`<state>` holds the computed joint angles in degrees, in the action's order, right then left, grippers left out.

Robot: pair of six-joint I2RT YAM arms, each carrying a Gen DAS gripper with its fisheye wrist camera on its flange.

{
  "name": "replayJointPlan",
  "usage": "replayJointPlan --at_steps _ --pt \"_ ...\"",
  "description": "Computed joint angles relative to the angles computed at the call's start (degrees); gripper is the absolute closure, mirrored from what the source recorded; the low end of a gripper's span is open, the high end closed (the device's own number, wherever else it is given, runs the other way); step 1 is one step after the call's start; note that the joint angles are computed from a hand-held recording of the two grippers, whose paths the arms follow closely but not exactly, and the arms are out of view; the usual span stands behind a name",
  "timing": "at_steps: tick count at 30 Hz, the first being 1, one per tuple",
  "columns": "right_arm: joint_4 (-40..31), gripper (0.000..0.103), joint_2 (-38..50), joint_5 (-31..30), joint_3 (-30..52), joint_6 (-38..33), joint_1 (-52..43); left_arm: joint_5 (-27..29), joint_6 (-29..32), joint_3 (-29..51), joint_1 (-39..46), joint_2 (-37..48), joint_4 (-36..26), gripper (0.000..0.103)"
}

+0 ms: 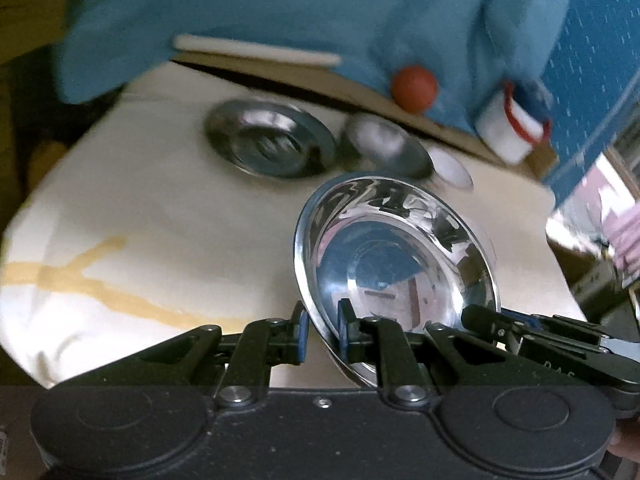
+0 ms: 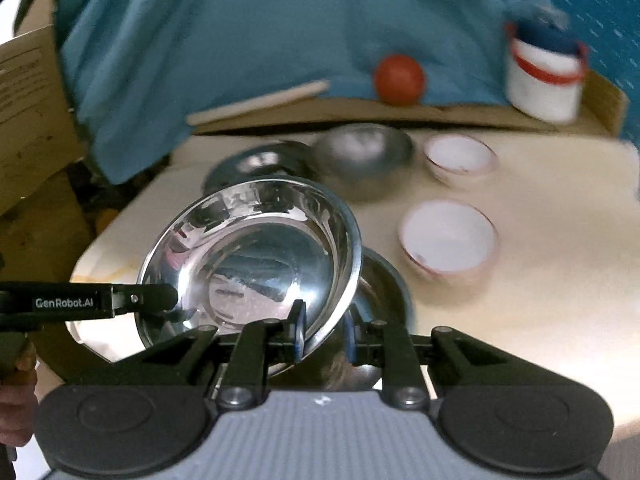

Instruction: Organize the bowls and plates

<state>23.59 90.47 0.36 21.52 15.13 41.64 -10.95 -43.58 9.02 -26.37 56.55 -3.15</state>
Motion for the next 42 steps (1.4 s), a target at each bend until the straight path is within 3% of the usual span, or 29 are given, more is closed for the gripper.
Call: replayJointPlan --at_steps 13,27,42 --pt "1.1 0.081 2.64 -0.91 -2.11 1.87 -2.33 3.24 4.02 7.56 1.56 16.9 1.81 0.086" --pt "-0.61 0.079 4.34 1.56 0.21 0.4 -0.76 3.3 3.67 8.82 1.58 21.8 3.45 0.085" --pt "-3.38 0.057 3.21 2.67 0.67 -0.39 -0.19 4.37 3.57 7.23 3.03 21.06 5.21 0.08"
